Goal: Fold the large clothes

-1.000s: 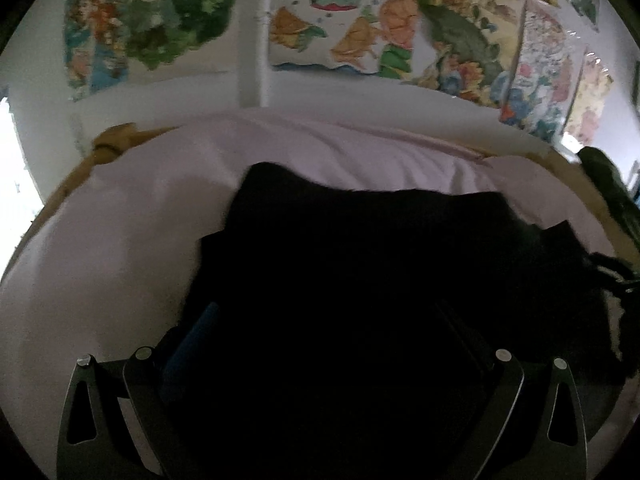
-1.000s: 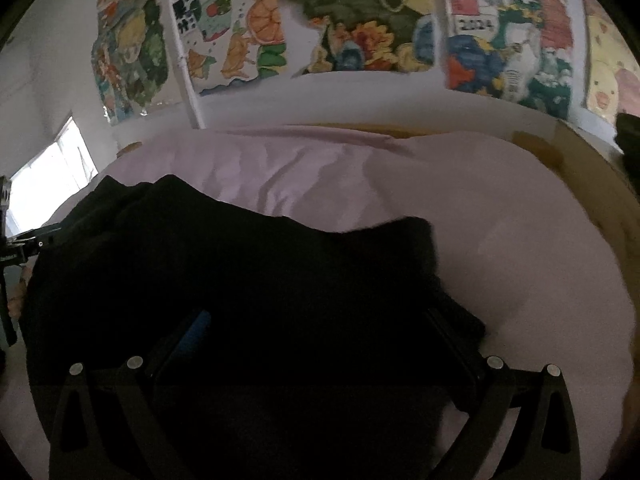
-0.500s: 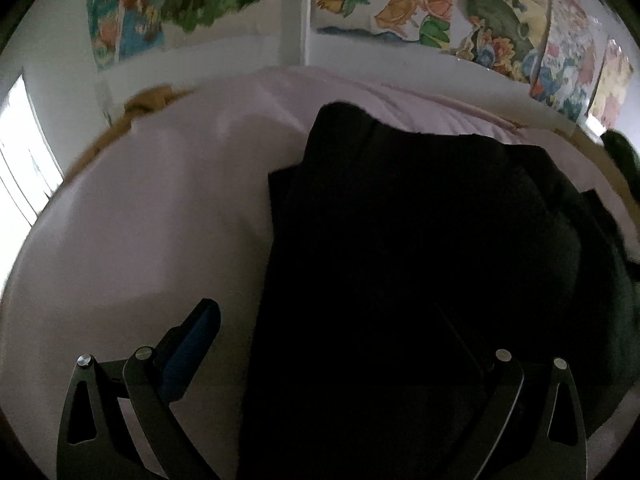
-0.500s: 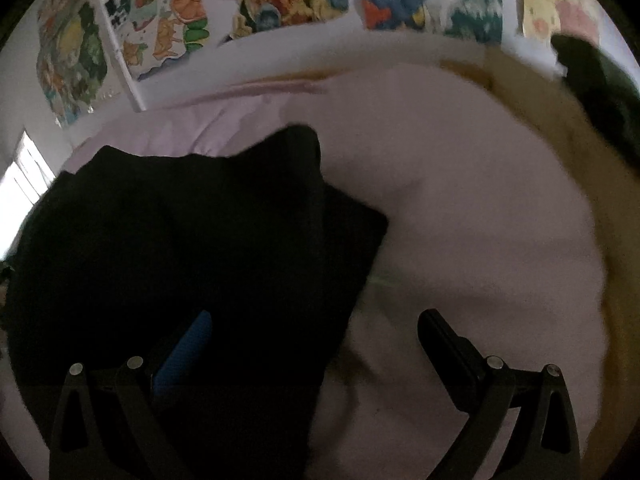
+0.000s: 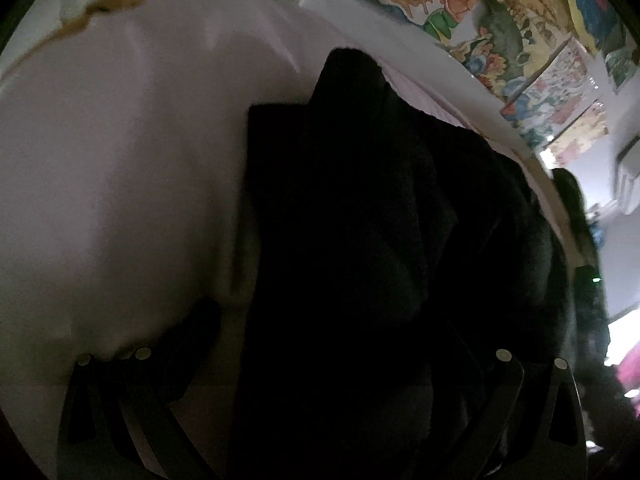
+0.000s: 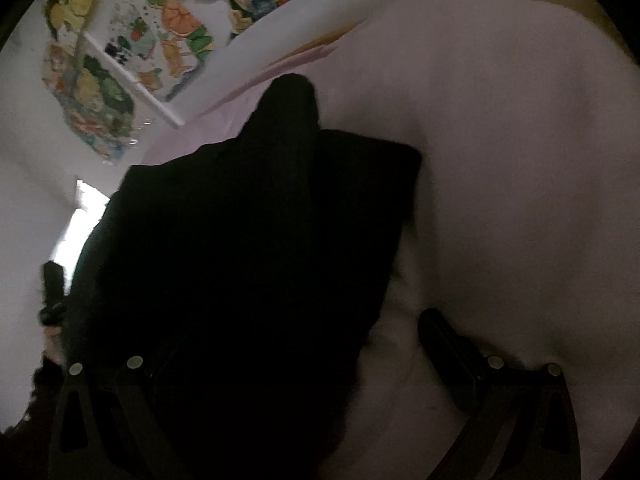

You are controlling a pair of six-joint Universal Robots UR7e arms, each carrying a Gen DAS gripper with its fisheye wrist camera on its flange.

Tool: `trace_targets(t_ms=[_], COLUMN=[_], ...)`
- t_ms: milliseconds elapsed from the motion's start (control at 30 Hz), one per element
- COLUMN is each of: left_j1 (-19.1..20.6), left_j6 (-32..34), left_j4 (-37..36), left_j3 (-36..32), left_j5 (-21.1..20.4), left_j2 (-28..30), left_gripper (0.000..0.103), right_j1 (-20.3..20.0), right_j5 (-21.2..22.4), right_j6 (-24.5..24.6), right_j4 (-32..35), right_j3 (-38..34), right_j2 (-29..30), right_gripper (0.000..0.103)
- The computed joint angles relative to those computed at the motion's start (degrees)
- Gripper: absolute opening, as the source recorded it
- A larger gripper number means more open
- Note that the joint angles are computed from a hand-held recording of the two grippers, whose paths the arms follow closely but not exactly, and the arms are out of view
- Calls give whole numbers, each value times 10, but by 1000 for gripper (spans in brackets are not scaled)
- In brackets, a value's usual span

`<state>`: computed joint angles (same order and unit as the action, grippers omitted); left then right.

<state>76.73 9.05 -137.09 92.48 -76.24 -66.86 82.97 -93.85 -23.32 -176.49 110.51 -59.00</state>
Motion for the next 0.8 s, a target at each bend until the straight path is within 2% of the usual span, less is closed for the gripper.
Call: trace_targets(t_ms=[167,267,333,467,633,800], left_j1=[18,19,19,22,14,12], left_j6=[10,17,21,29,34,36], left_j4=[94,110,125,152,133,115], left_j3=[-62,-70,-75,-83,-66,-49], left_j5=[-49,-57,-67,-83,-59,-56], left_j2=[17,19,21,31,25,16], left_gripper=[102,102,102,102,102,102], right_j1=[-17,-19,-17,-23,-31,-30], right_j5=[79,104,104,109,123,122], right_j6=[-19,-25,-26,-34,-59,-58], right_j4=[68,109,120,103,53,54], right_j3=[-12,-28,-35,-26,-5,-6], right_j2=[-4,4,8,8,13,14], right_gripper=[103,103,103,103,103,103])
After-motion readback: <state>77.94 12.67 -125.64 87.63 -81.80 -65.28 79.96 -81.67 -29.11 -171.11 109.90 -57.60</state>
